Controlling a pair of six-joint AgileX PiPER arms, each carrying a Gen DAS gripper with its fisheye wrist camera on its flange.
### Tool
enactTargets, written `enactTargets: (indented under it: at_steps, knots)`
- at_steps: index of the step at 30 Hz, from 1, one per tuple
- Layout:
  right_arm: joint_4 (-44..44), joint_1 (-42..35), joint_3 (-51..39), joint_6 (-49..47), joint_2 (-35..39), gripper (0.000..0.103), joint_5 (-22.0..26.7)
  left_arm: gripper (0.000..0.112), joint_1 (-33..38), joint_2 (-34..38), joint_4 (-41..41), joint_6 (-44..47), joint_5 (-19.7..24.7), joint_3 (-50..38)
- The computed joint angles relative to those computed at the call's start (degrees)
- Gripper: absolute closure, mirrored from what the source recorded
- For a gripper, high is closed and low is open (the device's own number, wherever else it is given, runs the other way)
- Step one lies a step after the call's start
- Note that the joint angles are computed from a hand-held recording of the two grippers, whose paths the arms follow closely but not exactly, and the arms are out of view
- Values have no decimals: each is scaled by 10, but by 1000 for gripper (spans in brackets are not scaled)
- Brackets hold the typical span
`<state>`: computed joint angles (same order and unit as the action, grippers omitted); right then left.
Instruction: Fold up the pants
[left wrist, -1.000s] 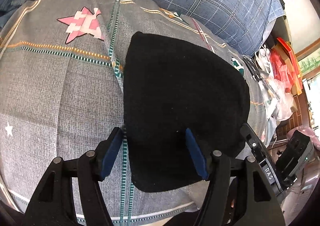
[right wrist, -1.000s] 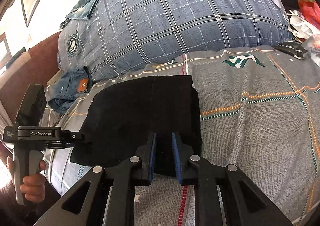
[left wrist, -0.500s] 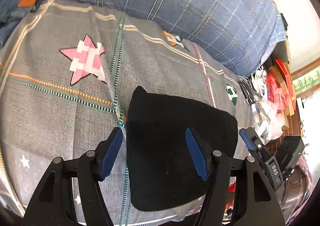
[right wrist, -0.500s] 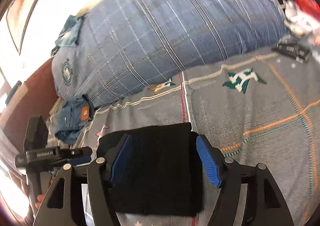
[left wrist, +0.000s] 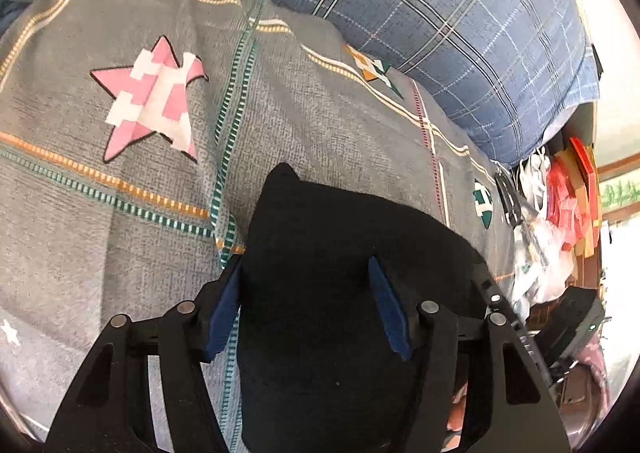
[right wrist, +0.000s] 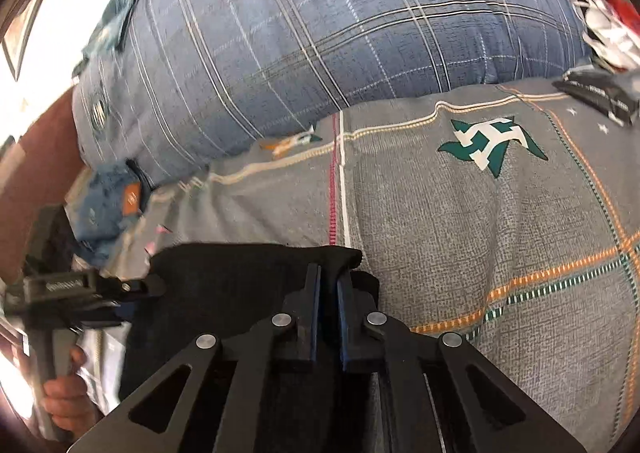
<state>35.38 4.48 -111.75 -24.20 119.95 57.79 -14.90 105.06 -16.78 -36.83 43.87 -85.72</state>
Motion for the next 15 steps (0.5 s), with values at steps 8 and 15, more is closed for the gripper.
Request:
enactTargets:
  at_steps: [8, 15]
  knots:
    - [64, -41, 106, -38, -81, 67, -7, 51, -65, -77, 178, -127, 2, 43]
    - [53, -55, 185, -50, -146, 51, -18, 49, -104, -87, 247, -177, 35, 39]
